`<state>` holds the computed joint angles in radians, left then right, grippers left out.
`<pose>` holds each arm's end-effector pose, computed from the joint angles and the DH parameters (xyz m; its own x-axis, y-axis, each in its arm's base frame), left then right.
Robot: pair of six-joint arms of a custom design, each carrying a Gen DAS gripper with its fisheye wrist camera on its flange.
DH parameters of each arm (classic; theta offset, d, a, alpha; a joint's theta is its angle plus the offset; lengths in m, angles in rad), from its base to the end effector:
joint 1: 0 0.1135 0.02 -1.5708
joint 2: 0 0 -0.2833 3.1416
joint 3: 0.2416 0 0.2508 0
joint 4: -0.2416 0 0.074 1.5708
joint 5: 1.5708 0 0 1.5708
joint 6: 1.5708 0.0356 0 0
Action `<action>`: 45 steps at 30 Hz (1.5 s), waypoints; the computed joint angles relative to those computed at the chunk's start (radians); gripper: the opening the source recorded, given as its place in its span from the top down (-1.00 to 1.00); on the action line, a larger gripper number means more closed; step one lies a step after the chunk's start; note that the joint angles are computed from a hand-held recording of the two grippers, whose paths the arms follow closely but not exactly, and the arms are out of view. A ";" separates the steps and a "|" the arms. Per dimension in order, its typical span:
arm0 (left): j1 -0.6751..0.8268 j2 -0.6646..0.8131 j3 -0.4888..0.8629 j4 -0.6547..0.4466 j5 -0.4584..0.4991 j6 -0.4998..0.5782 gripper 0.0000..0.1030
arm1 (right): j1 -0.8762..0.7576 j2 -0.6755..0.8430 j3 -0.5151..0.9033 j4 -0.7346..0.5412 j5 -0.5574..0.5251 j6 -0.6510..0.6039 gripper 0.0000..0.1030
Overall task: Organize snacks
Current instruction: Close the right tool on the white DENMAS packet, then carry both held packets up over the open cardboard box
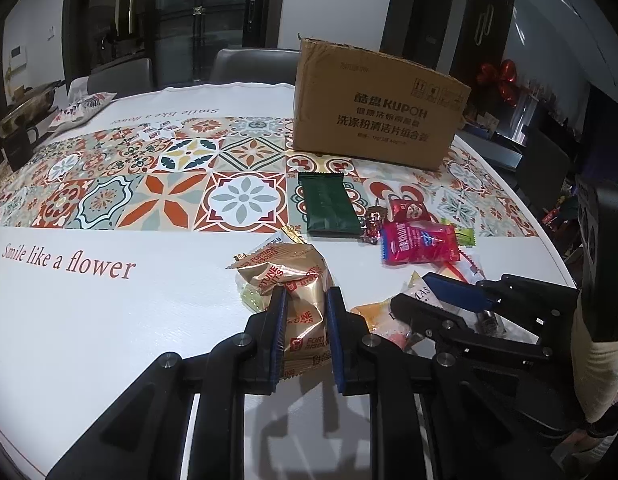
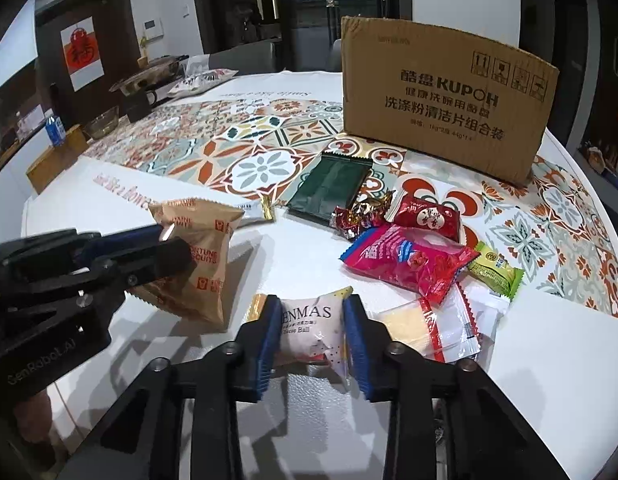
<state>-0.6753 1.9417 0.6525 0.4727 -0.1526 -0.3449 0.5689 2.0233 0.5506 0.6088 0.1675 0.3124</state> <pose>0.2553 -0.1975 0.0807 -0.7167 0.1459 -0.6819 0.3127 0.9413 -0.1273 0.2545 0.1557 0.0489 -0.7448 -0.1165 -0.6570 -0.2217 0.9719 0.0790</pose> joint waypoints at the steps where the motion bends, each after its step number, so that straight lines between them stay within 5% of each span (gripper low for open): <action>1: -0.001 -0.004 -0.003 0.002 0.000 0.000 0.61 | -0.001 -0.005 -0.002 -0.001 -0.002 0.002 0.42; 22: -0.018 -0.099 0.035 -0.045 -0.017 0.051 0.61 | 0.000 -0.193 -0.094 0.013 0.075 0.002 0.64; 45: 0.041 -0.013 0.514 -0.265 0.074 0.247 0.61 | -0.202 -0.401 0.067 -0.086 0.060 -0.140 0.64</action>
